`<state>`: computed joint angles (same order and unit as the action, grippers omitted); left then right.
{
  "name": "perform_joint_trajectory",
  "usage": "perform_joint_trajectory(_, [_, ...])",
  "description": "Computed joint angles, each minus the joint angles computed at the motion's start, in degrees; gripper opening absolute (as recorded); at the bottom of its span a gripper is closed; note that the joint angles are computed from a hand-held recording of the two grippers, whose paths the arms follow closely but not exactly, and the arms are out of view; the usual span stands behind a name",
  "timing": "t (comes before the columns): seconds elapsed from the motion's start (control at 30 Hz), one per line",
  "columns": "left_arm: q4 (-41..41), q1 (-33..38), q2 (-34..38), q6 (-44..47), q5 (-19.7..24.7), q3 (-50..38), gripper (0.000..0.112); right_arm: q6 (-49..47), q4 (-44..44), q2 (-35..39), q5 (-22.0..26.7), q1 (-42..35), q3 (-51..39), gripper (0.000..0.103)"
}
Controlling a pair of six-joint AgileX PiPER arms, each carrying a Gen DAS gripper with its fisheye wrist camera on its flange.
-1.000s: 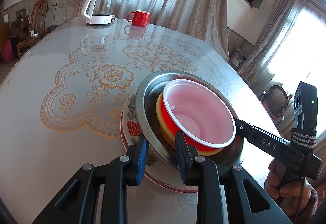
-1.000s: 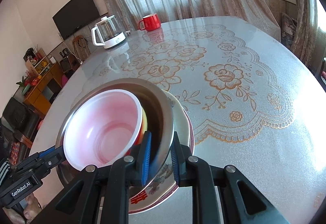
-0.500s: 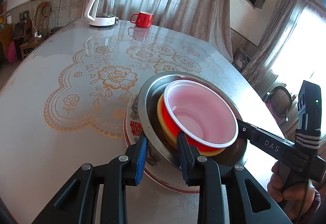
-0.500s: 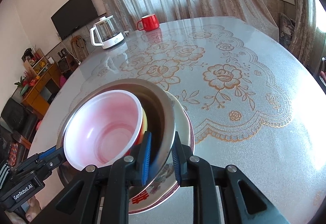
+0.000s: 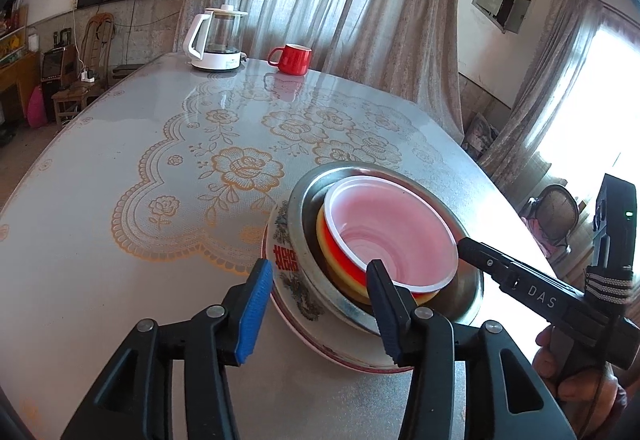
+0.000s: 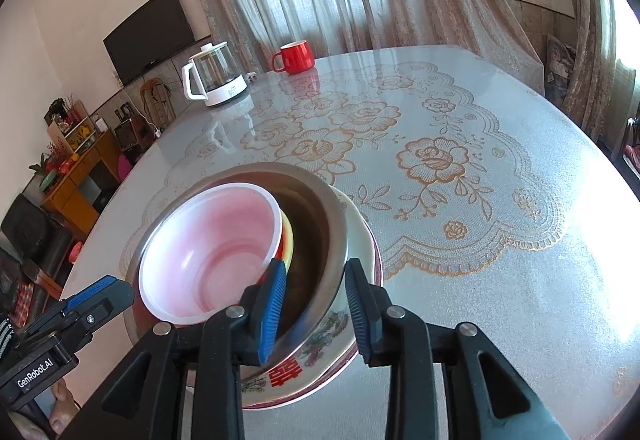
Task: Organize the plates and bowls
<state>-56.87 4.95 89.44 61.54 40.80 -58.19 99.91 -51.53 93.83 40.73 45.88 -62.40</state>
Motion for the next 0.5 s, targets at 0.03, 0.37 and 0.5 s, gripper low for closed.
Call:
perform_joint_trajectory(0.03, [0.04, 0.14, -0.44, -0.02, -0.64, 0.40, 0.053, 0.69, -0.73, -0.17, 0.74, 0.43, -0.03, 0.031])
perform_joint_trajectory(0.37, [3.82, 0.26, -5.66, -2.58, -8.52, 4.96, 0.068, 4.16, -6.29, 0.27, 10.87, 7.47, -2.97, 0.035])
perform_joint_trajectory(0.5, [4.18, 0.45, -7.51, -2.75, -11.47, 7.05, 0.072, 6.15, -8.51, 1.23, 14.70, 10.84, -3.98, 0.038])
